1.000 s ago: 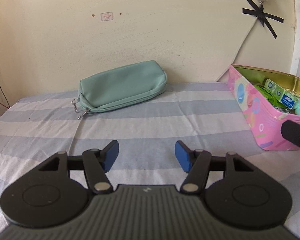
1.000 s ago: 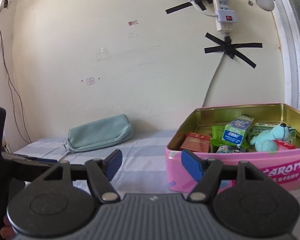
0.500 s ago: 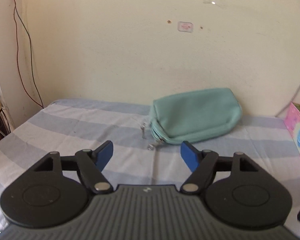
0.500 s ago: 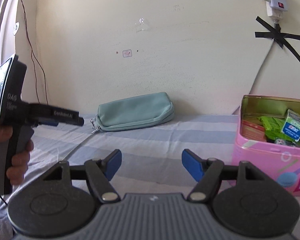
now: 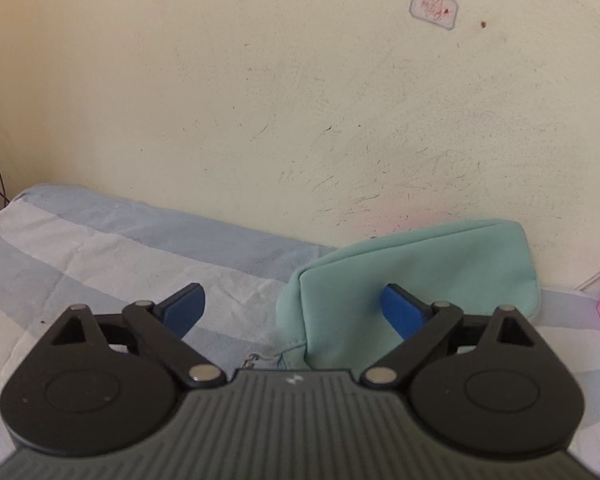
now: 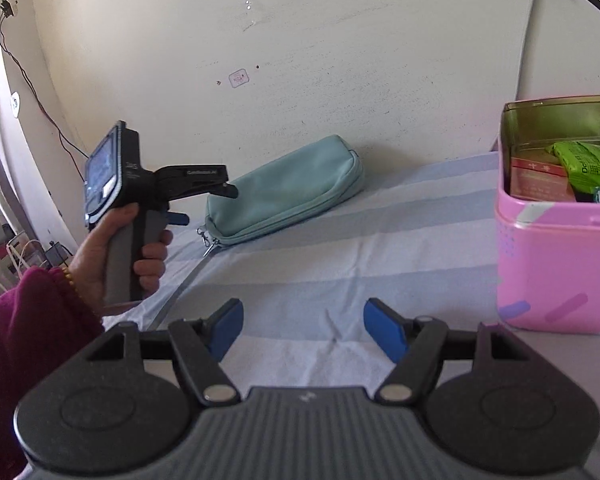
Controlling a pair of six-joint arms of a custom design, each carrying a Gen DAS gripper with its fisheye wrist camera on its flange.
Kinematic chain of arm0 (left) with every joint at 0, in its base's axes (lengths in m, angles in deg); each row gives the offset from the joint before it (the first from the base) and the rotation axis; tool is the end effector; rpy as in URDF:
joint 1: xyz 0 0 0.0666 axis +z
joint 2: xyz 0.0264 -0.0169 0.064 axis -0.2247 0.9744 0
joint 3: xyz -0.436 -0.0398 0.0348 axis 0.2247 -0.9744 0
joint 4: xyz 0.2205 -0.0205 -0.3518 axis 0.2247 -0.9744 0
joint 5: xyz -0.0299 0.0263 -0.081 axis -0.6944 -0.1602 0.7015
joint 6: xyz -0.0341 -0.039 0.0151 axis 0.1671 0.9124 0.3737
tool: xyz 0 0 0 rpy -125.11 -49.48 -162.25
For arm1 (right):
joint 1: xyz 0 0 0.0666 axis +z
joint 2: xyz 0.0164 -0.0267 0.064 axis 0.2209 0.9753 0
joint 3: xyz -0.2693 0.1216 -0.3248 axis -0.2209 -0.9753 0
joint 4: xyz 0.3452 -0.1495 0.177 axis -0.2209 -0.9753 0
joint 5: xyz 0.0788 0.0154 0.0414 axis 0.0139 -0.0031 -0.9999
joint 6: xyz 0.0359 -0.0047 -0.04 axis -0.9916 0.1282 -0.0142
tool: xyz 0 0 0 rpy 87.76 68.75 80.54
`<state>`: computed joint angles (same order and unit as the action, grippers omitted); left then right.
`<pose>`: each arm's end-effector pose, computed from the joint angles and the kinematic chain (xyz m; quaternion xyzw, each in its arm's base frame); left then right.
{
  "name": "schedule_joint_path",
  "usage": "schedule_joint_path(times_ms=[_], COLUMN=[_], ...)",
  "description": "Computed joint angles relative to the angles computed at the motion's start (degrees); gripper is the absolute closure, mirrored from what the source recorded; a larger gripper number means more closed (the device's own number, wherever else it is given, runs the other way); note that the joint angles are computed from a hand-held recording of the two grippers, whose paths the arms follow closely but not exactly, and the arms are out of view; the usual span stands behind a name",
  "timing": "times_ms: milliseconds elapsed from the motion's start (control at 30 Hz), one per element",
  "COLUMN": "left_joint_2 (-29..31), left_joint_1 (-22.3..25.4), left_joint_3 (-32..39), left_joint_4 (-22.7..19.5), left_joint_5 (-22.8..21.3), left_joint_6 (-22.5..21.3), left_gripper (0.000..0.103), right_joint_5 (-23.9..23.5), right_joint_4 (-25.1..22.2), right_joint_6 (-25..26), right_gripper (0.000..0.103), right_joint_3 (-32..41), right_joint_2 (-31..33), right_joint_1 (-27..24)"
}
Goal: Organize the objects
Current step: 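Grasp the mint-green pouch at its end with the left gripper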
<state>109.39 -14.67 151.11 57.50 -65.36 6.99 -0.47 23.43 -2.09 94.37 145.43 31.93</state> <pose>0.6787 -0.0160 0.3421 -0.1144 0.8797 -0.0045 0.4615 0.5125 0.1815 0.3365 0.0047 0.8511 0.2305 0.4717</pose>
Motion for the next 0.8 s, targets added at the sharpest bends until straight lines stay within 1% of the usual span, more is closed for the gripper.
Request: schedule_joint_path(times_ms=[33,67,100,133,200,267,333,400,467,500,600,700,800], left_joint_2=[0.50,0.52,0.12,-0.54,-2.51,-4.92,-8.30,-12.25,-15.84,-17.63,-22.88,-27.49,-30.05], left_joint_1=[0.05,0.22,-0.21,-0.90,-2.49,-3.68,-4.46,-5.19,-5.76,-5.81,-5.44,-3.94,-1.94], left_joint_3=[0.53,0.50,0.02,-0.91,-3.92,-7.06,-11.20,-15.52,-19.38,-21.09,-26.38,-30.89,-33.77], left_joint_4=[-0.43,-0.30,0.15,1.08,4.15,5.81,7.56,8.10,8.06,7.63,7.64,6.77,5.83], left_joint_5=[1.25,3.94,3.00,1.38,-1.52,-1.80,-0.42,0.80,1.64,2.67,4.90,9.25,12.60], left_joint_6=[0.15,0.62,1.19,0.38,-3.49,-5.74,-6.28,-6.30,-5.31,-4.69,-1.14,2.91,6.65], left_gripper=[0.027,0.051,0.058,0.061,0.070,0.075,0.077,0.078,0.081,0.089,0.089,0.089,0.089], right_joint_5=[-0.54,-0.99,-1.39,-1.70,-1.96,-1.89,-1.79,-1.61,-1.36,-1.16,-0.60,0.08,0.67], right_joint_4=[0.08,0.13,0.19,0.23,0.10,-0.06,-0.10,-0.06,0.02,0.07,0.40,0.79,1.11], right_joint_6=[-0.24,-0.42,-0.56,-0.61,-0.56,-0.46,-0.45,-0.67,-0.93,-1.03,-1.05,-0.65,-0.24], right_gripper=[0.034,0.034,0.034,0.034,0.034,0.034,0.034,0.034,0.034,0.034,0.034,0.034,0.034], right_joint_3=[0.06,0.10,0.10,0.09,0.25,0.39,0.32,0.29,0.20,0.15,-0.09,-0.31,-0.51], right_joint_2=[0.09,0.16,0.20,0.19,0.31,0.39,0.29,0.26,0.19,0.14,-0.05,-0.23,-0.42], right_joint_1=[-0.15,-0.29,-0.41,-0.49,-0.55,-0.55,-0.56,-0.60,-0.66,-0.67,-0.65,-0.47,-0.24])
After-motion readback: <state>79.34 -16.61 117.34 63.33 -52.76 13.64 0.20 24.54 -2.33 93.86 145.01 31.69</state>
